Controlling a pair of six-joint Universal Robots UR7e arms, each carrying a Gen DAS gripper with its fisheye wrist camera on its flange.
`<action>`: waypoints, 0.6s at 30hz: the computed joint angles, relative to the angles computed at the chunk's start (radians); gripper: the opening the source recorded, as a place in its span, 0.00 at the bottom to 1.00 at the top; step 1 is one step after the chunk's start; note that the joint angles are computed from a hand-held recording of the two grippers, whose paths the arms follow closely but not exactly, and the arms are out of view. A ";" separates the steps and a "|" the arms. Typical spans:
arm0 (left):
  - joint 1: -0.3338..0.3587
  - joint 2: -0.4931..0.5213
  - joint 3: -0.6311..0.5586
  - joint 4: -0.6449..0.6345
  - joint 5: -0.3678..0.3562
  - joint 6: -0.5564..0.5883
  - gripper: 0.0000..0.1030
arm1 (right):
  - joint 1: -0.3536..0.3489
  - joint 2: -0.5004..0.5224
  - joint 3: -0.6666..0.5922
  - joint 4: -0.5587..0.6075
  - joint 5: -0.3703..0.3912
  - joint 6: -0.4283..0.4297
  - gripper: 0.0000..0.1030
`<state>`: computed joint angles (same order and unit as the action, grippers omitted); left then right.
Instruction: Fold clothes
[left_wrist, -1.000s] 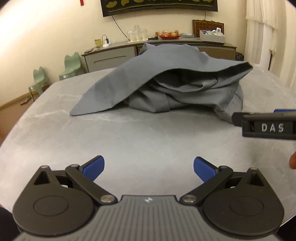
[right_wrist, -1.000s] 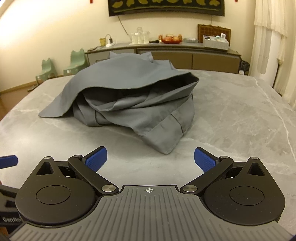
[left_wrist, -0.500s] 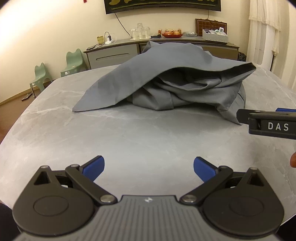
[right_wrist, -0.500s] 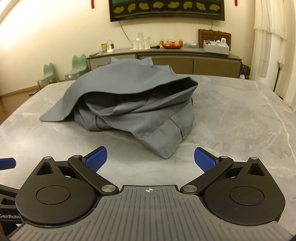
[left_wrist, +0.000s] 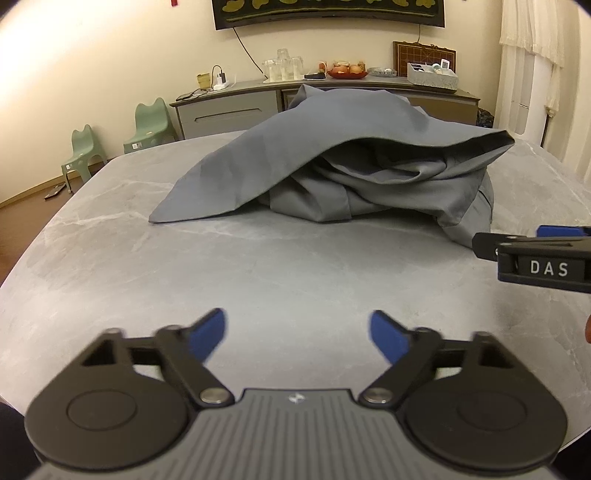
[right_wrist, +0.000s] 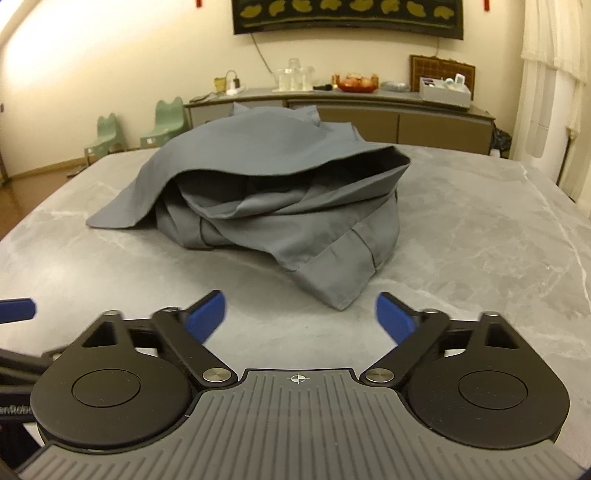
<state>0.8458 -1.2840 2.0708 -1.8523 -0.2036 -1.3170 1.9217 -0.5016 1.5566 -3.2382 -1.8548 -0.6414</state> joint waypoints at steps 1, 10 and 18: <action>-0.001 -0.001 0.002 -0.007 0.000 0.006 0.61 | -0.001 -0.001 -0.001 0.009 0.002 0.000 0.72; -0.002 -0.001 0.010 -0.029 0.006 0.033 0.06 | -0.010 -0.018 0.000 0.081 0.040 0.004 0.08; -0.007 -0.002 0.022 -0.058 0.029 0.047 0.00 | -0.012 -0.023 0.004 0.086 0.049 -0.002 0.02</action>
